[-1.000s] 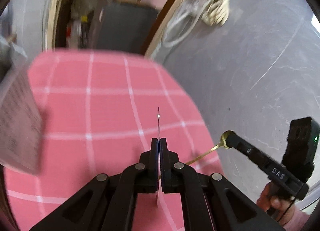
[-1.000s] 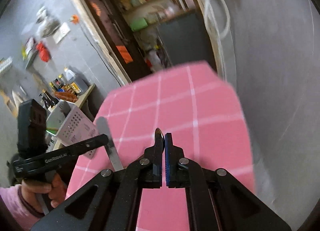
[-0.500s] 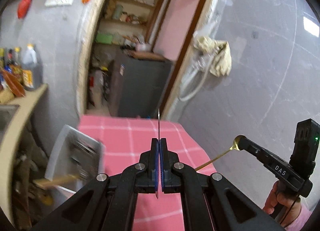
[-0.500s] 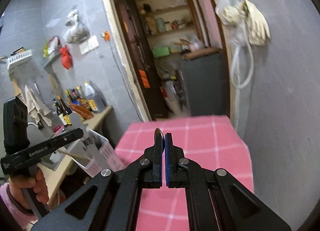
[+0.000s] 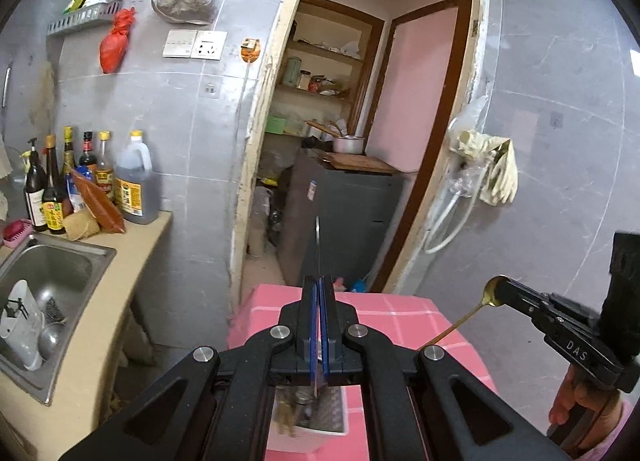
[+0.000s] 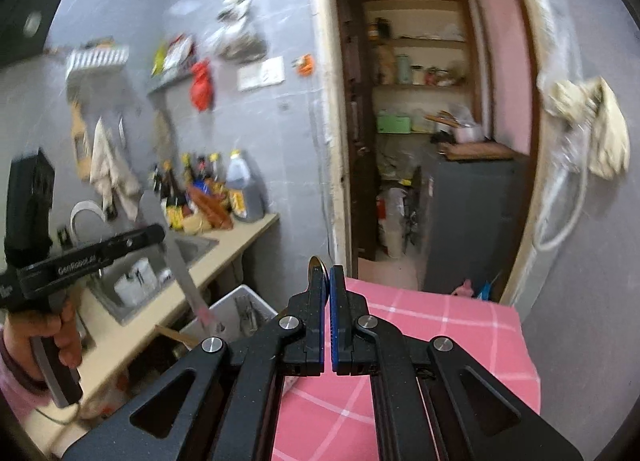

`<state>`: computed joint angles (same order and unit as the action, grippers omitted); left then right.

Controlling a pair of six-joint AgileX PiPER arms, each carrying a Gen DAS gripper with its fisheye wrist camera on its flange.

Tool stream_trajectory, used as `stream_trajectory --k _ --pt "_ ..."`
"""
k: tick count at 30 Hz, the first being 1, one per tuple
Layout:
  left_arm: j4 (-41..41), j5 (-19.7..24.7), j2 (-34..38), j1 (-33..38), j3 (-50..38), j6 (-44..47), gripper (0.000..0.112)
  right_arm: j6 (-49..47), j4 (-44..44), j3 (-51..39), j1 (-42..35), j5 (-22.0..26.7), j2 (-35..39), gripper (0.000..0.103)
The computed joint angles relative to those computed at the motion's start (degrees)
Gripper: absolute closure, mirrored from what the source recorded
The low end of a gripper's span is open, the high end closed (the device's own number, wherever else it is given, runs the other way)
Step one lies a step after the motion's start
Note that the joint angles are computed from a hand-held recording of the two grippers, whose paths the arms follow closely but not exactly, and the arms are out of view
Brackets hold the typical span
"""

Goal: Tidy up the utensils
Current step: 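Carry the knife and gold spoon into the white holder and open both grippers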

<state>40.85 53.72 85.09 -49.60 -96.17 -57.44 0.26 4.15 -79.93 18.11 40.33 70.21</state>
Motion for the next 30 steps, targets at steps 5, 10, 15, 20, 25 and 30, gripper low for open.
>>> stream_trajectory --k 5,10,15,20,25,30 --pt "0.9 -1.2 0.2 -0.1 3.2 0.9 0.110 4.0 -10.9 -5.3 8.6 4.7 5.4 0.101" --pt "-0.2 -1.8 0.6 -0.1 5.0 2.3 0.110 2.4 -11.2 -7.3 10.6 7.0 8.4 0.101" --pt "-2.2 -3.1 0.4 0.6 6.6 2.1 0.110 1.4 -10.4 -7.1 11.5 7.3 9.3 0.101" --pt "-3.4 -3.4 0.5 0.8 7.3 1.7 0.110 -0.1 -8.7 -6.0 11.0 6.3 9.6 0.101" --pt "-5.5 -3.5 0.5 1.8 7.6 2.0 0.110 -1.4 -6.5 -5.7 10.5 4.8 10.8 0.101" --pt "-8.0 -4.0 -0.1 3.0 8.1 3.4 0.110 -4.1 -1.7 -4.8 9.5 3.7 11.8 0.101"
